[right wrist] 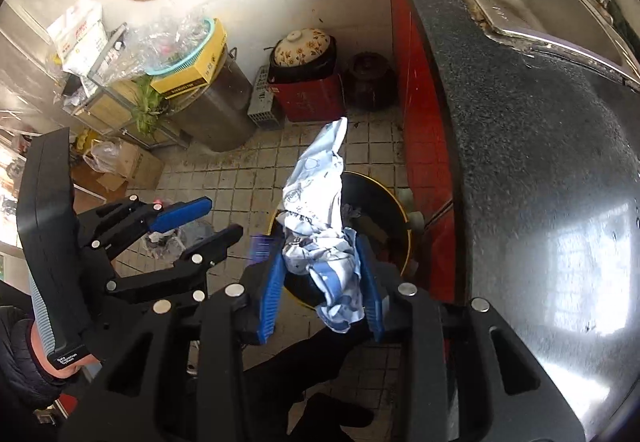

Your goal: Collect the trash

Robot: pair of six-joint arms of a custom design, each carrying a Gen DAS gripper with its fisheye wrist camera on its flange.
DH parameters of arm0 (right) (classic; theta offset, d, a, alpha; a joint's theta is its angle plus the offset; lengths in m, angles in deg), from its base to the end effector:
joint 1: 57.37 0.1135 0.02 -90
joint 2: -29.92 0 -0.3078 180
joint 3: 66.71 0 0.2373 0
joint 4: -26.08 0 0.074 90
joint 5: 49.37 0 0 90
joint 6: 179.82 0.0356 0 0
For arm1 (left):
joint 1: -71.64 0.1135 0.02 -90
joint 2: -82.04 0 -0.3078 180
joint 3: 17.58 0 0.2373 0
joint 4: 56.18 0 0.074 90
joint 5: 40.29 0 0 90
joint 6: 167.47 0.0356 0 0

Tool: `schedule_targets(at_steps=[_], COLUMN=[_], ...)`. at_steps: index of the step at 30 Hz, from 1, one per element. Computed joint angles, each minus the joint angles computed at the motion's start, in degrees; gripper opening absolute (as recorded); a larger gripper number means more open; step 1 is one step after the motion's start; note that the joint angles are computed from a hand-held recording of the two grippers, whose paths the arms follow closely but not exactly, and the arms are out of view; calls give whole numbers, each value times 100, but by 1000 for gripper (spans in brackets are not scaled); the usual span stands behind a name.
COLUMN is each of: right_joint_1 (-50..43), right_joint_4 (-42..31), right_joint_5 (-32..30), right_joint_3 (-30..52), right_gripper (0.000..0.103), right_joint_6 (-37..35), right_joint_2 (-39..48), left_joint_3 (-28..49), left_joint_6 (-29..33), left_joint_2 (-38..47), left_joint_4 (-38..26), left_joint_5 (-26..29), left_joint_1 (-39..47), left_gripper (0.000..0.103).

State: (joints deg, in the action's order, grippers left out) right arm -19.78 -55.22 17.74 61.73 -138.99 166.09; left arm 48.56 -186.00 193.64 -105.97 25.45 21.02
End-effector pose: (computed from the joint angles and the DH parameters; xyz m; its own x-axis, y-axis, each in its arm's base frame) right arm 0.3711 0.3032 0.1880 -0.0888 -0.9481 -0.3053 -0.9703 0.0132 0.2415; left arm 0.1953 -0.2149 0.1245 -0.4900 -0.7655 -0.4170 -0.8306 0.5552 -0.0433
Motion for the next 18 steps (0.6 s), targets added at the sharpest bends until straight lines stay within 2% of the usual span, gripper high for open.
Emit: schedule_targets(at_steps=[1,2,3,4,6,11,16,18], right_joint_1=[42,75,101,92,59,-27,-238,-422], right_joint_4=[-55,-198,-242,-213,-265,-450,-598,-758], right_joint_5=[48,89,104,73,31,-99,-290,-404], right_joint_3=[118,295,416,438,543,732,753,926], right_gripper=[47,54,70,74,74,74,75,81], right_joint_6=[72,126,194,232,195,108,39,28], right_joint_2=[97,208,276,276,326,348,115,38], left_joint_3=[-139,-130,-110,-95,-84,38,564,814], left_joint_6=[75,67,-33,-123,-228,-233,-243,-132], left_joint_2=[32,75,94,88,54,23,-27,-55], left_joint_4=[231,197,102,29,-72,-300,-1080,-1407], left_joint_5=[164,228,166,77,22,53,-45,-147], left_joint_1=[116,184,179,152,124,68,22,42], left_gripper=[60,69,79,83,87,87,91,91])
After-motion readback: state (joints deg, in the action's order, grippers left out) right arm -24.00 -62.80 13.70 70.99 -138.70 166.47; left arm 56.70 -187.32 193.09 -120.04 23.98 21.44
